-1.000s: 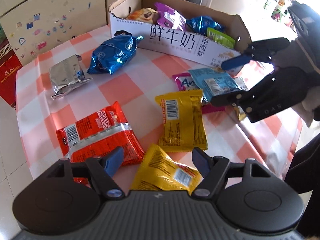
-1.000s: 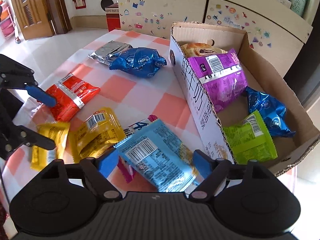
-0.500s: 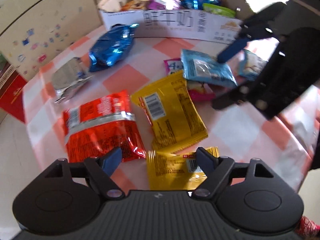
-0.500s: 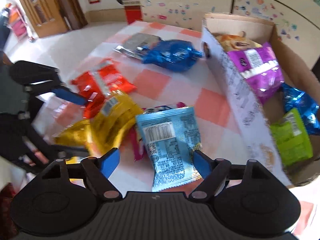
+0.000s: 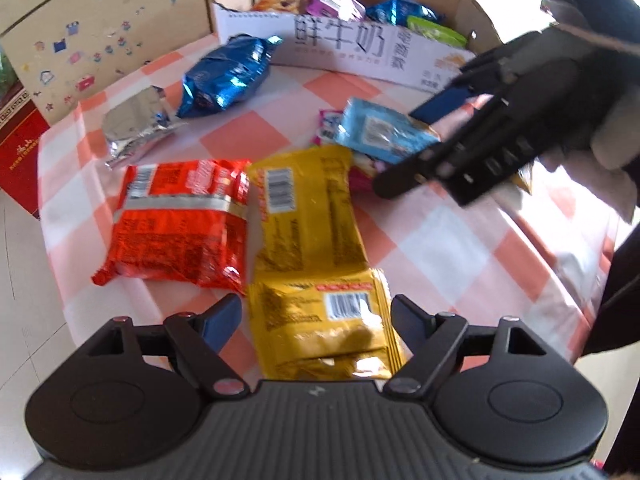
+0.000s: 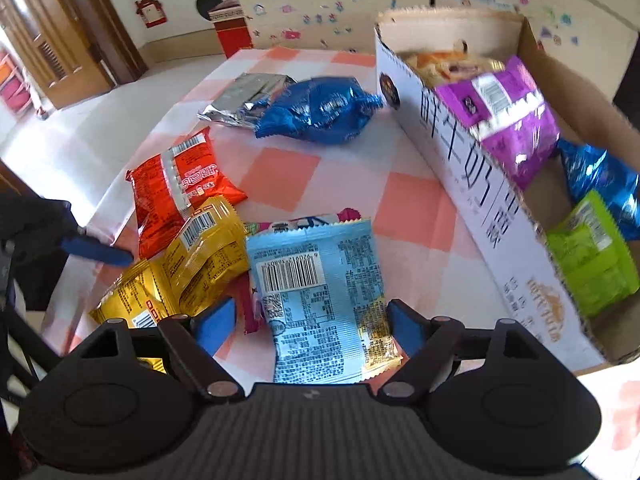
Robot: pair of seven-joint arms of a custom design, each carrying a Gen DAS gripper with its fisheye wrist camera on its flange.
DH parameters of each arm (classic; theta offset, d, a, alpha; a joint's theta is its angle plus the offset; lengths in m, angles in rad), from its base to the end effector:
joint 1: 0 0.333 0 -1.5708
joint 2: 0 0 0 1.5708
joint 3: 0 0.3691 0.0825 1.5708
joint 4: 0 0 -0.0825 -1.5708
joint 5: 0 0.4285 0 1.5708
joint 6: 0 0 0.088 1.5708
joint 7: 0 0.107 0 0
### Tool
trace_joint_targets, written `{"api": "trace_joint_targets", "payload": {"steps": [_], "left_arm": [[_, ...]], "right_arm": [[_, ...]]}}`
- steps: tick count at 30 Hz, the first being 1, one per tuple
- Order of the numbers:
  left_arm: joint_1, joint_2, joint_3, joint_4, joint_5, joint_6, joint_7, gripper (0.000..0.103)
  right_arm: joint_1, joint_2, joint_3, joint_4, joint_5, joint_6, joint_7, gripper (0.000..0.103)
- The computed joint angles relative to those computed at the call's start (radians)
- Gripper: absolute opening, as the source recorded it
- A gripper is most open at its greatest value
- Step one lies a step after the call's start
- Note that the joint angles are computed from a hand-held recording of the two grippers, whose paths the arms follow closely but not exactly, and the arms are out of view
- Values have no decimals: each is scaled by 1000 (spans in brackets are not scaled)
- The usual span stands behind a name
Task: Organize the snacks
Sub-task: 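Move the left gripper to the yellow packet while the right gripper reaches the light-blue packet, then grasp the yellow packet with the left gripper while the right gripper grasps the light-blue packet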
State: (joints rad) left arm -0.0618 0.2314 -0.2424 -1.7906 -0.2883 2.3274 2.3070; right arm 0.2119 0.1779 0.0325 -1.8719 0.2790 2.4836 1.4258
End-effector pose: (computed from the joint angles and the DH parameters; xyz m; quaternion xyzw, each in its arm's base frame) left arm 0.6721 -0.2025 0.4904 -0.3405 0.9165 -0.2039 0.0498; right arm 0.6696 0.1645 0.4972 -0.7528 0.6132 -0.0618 0.2313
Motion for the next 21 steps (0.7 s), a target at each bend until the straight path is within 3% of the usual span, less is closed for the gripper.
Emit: {"api": "trace_joint_targets", "payload": {"steps": [2,4,6,10,13,21], "left_arm": [[-4,-7,1,-15,17,6,6,82],[-8,-16,3,-38,32,28,7,81],[-10,-22,3,-52,35,44,7,79],[-10,-30,3,-63,19,63,-4,65],[-8,-29,1,-58,-6,59,-14,49],[8,-47,-1,-61,-113,67,-2,33]], "right_arm": [[2,8,-5,10,-7,-12,36,79],[-3,5,-5,9,8,-10,44,65],[-8,0,-1,5,31,-3,38,62],[0,-8,-3,-3,3,12,51,61],[6,-19,-5,-14,-10,41,78,61],[13,-62,-6,-63,-35,130,160,61]]}}
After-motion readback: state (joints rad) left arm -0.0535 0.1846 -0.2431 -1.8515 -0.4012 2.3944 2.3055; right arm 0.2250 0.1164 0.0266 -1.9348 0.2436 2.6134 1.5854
